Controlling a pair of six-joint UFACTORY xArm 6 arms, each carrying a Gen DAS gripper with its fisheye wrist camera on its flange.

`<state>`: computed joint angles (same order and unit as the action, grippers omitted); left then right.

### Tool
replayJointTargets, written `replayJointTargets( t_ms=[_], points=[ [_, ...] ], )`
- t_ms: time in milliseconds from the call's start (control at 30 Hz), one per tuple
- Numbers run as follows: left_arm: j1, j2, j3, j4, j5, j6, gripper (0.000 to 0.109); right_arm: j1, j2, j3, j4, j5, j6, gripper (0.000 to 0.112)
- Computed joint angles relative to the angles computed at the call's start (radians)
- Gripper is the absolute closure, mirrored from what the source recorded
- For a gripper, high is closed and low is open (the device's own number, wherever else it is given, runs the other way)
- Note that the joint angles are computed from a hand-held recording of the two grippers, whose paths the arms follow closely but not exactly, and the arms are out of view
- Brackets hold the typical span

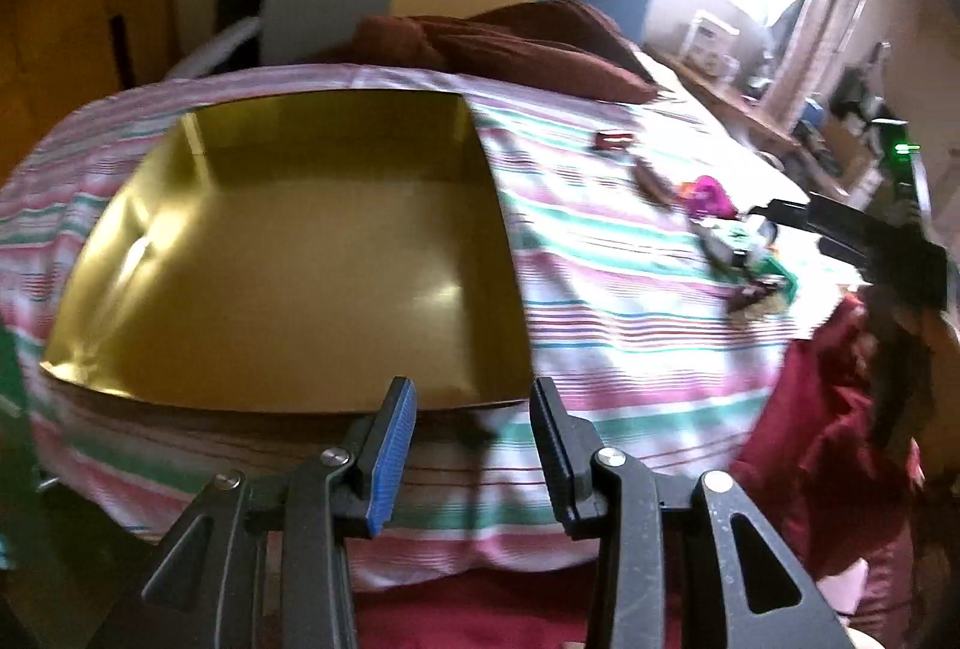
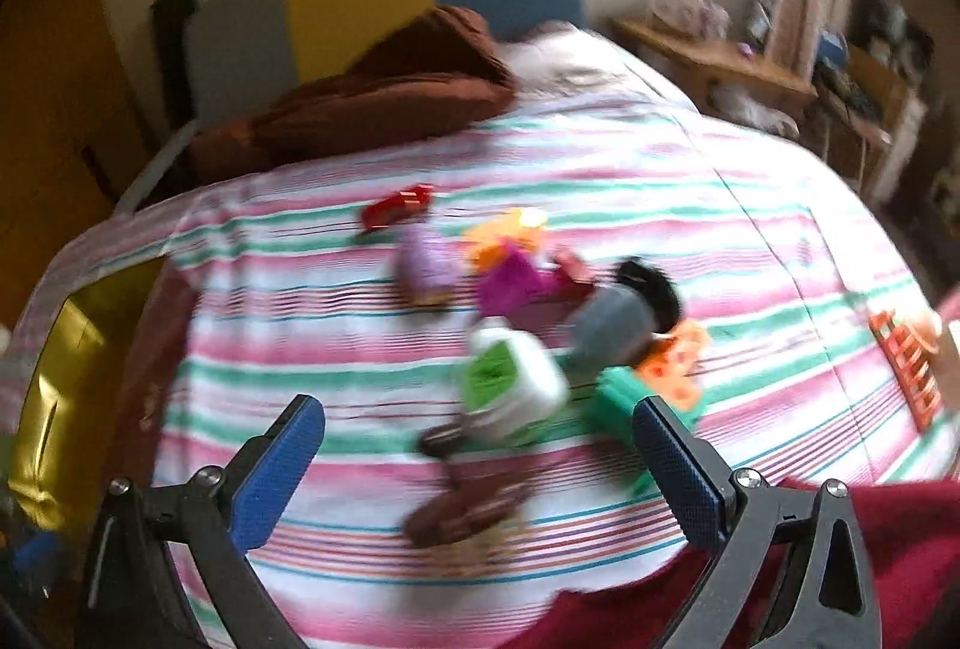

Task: Organize rigid objects
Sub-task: 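Move both tools from the gold tray toward the toy pile, then grasp the brown flower-shaped knob toy with the left tool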

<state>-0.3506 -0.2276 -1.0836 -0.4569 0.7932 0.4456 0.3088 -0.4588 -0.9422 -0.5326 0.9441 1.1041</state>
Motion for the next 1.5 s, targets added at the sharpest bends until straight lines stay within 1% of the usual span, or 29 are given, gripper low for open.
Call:
replayJointTargets(
  t_ms=[67,133,167,200,300,333,367,400,433,467,500,533,567,633,667,767,833,900,967,1067,1167,1233,1267,1367,1433,1500],
  points=[
    [-0.012,0.011,-0.016,-0.016,0.014,0.013,0.066,-0.067,-0.019,0.021,0.066,-0.003,-0.048,0.009],
    [-0.023,0.019,-0.028,-0.034,0.027,0.026,0.062,-0.128,-0.033,0.039,0.103,0.007,-0.081,0.009],
    [-0.026,0.028,-0.041,-0.05,0.044,0.032,0.06,-0.144,-0.036,0.046,0.111,0.003,-0.086,0.009],
    [-0.028,0.037,-0.053,-0.064,0.059,0.036,0.06,-0.175,-0.047,0.066,0.13,-0.023,-0.103,0.009],
    [-0.041,0.071,-0.1,-0.106,0.108,0.054,0.059,-0.225,-0.064,0.099,0.141,-0.058,-0.139,0.009],
    [-0.05,0.086,-0.119,-0.116,0.122,0.061,0.054,-0.234,-0.066,0.106,0.127,-0.065,-0.132,0.009],
    [-0.058,0.112,-0.151,-0.135,0.154,0.07,0.046,-0.243,-0.066,0.11,0.13,-0.074,-0.123,0.009],
    [-0.063,0.146,-0.191,-0.159,0.201,0.062,0.044,-0.251,-0.062,0.115,0.149,-0.095,-0.122,0.009],
    [-0.066,0.164,-0.21,-0.182,0.223,0.056,0.044,-0.261,-0.066,0.13,0.179,-0.133,-0.13,0.009],
    [-0.069,0.199,-0.246,-0.232,0.266,0.053,0.044,-0.271,-0.069,0.142,0.206,-0.159,-0.146,0.009],
    [-0.075,0.223,-0.268,-0.257,0.286,0.044,0.044,-0.271,-0.066,0.145,0.225,-0.171,-0.154,0.009],
    [-0.091,0.24,-0.284,-0.264,0.283,0.028,0.043,-0.268,-0.057,0.142,0.228,-0.177,-0.157,0.009],
    [-0.119,0.252,-0.295,-0.262,0.253,0.026,0.041,-0.258,-0.05,0.135,0.212,-0.169,-0.155,0.009],
    [-0.167,0.271,-0.316,-0.251,0.208,0.043,0.04,-0.242,-0.042,0.124,0.186,-0.163,-0.161,0.009],
    [-0.196,0.3,-0.349,-0.252,0.209,0.037,0.04,-0.242,-0.047,0.129,0.188,-0.171,-0.168,0.009],
    [-0.229,0.381,-0.442,-0.312,0.26,0.016,0.04,-0.247,-0.053,0.139,0.207,-0.188,-0.173,0.009],
    [-0.255,0.422,-0.477,-0.338,0.249,-0.005,0.04,-0.255,-0.061,0.144,0.211,-0.191,-0.162,0.009],
    [-0.285,0.471,-0.526,-0.327,0.239,-0.032,0.04,-0.272,-0.084,0.164,0.211,-0.212,-0.135,0.009],
    [-0.318,0.535,-0.596,-0.271,0.237,-0.08,0.04,-0.288,-0.105,0.182,0.213,-0.226,-0.111,0.009],
    [-0.331,0.608,-0.682,-0.248,0.269,-0.141,0.042,-0.307,-0.122,0.199,0.23,-0.25,-0.094,0.009],
    [-0.328,0.663,-0.73,-0.292,0.314,-0.184,0.043,-0.316,-0.127,0.206,0.245,-0.27,-0.1,0.009],
    [-0.329,0.673,-0.722,-0.322,0.314,-0.187,0.045,-0.317,-0.124,0.205,0.25,-0.272,-0.106,0.009],
    [-0.332,0.673,-0.713,-0.326,0.308,-0.183,0.049,-0.317,-0.123,0.205,0.252,-0.273,-0.11,0.009],
    [-0.344,0.67,-0.693,-0.33,0.295,-0.151,0.051,-0.318,-0.125,0.206,0.254,-0.274,-0.118,0.009],
    [-0.354,0.642,-0.652,-0.333,0.257,-0.117,0.053,-0.317,-0.124,0.206,0.253,-0.274,-0.121,0.009],
    [-0.363,0.61,-0.609,-0.336,0.223,-0.071,0.058,-0.315,-0.123,0.206,0.254,-0.277,-0.127,0.009]
  ],
)
